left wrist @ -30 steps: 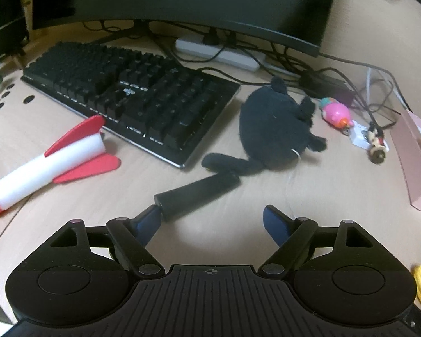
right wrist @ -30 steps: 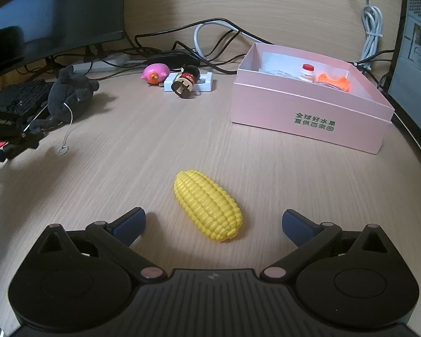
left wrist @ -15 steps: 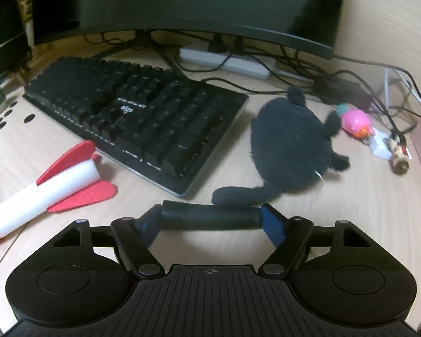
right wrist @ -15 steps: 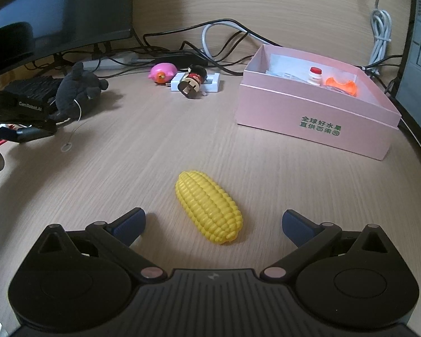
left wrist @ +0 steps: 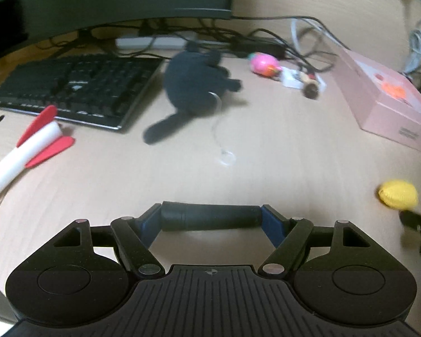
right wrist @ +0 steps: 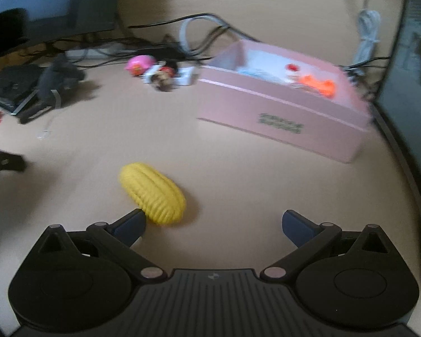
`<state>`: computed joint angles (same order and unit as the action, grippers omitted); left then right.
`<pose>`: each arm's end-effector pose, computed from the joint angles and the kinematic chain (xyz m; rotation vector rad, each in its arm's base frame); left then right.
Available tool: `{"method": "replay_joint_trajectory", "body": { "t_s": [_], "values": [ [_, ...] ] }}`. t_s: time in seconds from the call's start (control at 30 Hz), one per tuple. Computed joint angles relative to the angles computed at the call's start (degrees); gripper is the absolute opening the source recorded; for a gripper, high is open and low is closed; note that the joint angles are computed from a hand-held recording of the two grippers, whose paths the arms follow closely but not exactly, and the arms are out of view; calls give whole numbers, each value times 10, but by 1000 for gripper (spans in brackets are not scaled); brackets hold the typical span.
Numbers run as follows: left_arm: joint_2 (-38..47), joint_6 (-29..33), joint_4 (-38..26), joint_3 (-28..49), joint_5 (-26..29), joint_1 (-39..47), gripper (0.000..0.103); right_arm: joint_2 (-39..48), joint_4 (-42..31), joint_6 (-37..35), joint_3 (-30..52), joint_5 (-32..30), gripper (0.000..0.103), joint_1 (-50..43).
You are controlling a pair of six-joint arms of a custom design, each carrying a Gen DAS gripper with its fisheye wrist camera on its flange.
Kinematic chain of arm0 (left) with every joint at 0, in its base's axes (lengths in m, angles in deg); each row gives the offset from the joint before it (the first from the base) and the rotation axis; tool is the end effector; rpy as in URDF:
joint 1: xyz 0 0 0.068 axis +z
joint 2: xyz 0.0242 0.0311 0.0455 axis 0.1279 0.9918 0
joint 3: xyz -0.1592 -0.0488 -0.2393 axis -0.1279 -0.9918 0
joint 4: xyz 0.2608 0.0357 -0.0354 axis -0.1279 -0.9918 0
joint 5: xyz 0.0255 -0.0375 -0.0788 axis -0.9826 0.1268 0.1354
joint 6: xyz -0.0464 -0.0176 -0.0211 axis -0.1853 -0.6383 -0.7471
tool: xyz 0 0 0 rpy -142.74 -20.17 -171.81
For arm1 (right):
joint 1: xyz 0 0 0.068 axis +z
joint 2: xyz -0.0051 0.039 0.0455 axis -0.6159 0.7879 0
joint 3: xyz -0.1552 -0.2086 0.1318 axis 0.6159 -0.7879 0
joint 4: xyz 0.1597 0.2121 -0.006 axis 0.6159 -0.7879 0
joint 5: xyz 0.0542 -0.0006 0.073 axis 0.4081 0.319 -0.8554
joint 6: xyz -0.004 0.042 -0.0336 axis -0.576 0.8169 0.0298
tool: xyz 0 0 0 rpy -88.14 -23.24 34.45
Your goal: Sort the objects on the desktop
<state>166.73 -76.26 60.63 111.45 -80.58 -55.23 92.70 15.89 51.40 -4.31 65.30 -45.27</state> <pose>0.1233 -0.1884 0.0508 -0.6849 2.3660 0.2176 0.1953 -0.0117 0.0220 -0.6394 2.2805 0.1419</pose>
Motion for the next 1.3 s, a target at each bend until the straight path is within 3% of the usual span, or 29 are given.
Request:
{"method": "replay_joint_trajectory", "body": {
  "t_s": [0.1, 0.27, 0.37, 0.43, 0.7, 0.97, 1.1, 1.3],
  "values": [
    [11, 4, -3, 11, 1, -12, 80, 25, 63, 9, -9, 28, 103, -5],
    [10, -1, -5, 7, 1, -23, 80, -12, 7, 15, -9, -15, 103, -6],
    [9, -7, -8, 6, 1, -30, 80, 13, 74, 5, -28, -20, 102, 33],
    [8, -12, -10, 5, 2, -33, 80, 39, 125, 8, -34, 5, 95, 77],
    [7, -43, -27, 3, 2, -50, 80, 11, 77, 73, -21, 55, 87, 160],
    [6, -45, -31, 3, 4, -56, 80, -27, -3, 117, -1, 57, 64, 154],
    [5, -45, -33, 4, 6, -58, 80, -47, -35, 102, 0, 49, 64, 135],
    [6, -46, -35, 6, 6, -58, 81, -13, 51, 78, -27, 79, 68, 107]
  ]
}}
